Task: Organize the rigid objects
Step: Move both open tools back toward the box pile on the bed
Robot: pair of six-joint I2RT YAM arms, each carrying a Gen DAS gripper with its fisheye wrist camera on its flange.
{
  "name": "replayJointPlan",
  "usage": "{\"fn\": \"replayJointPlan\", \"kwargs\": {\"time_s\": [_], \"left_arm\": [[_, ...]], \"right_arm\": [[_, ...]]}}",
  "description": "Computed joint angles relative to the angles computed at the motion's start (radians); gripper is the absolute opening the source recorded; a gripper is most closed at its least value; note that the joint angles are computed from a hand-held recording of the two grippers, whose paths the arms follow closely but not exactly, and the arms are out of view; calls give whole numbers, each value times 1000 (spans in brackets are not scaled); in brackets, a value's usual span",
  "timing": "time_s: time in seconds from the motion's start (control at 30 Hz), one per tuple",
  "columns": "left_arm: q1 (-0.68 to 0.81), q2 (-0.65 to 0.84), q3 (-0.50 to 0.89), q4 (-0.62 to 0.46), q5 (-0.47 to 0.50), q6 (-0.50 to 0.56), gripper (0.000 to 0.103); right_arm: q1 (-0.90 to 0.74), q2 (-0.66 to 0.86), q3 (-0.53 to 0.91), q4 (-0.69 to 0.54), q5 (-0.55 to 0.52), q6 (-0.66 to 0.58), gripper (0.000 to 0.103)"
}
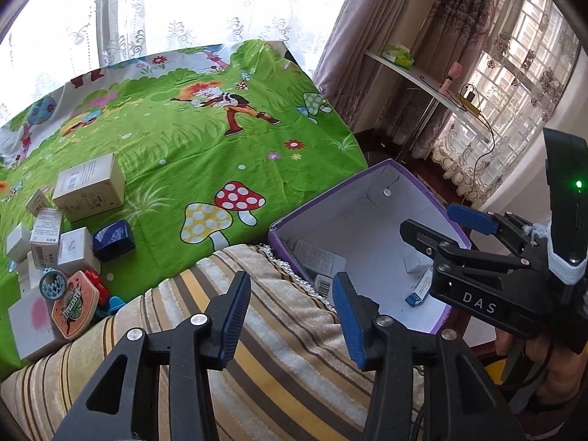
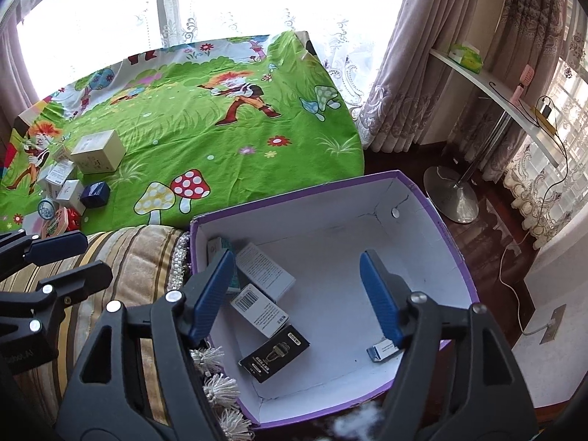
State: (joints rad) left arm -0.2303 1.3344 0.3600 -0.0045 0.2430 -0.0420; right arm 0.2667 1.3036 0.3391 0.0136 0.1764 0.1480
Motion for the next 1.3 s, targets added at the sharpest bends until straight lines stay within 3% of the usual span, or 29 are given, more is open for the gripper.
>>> {"fn": "replayJointPlan", "kwargs": {"time_s": [0.43, 0.83, 1.3], "left_arm": [[381, -9, -25, -50, 173, 135, 48], [752, 133, 71, -118, 314, 290, 48], [965, 305, 258, -191, 335, 378, 52]], "right_arm": [[225, 86, 81, -43, 2, 99, 74], [361, 227, 200, -52, 3, 129, 75], [409, 374, 383, -74, -40, 135, 75]]}}
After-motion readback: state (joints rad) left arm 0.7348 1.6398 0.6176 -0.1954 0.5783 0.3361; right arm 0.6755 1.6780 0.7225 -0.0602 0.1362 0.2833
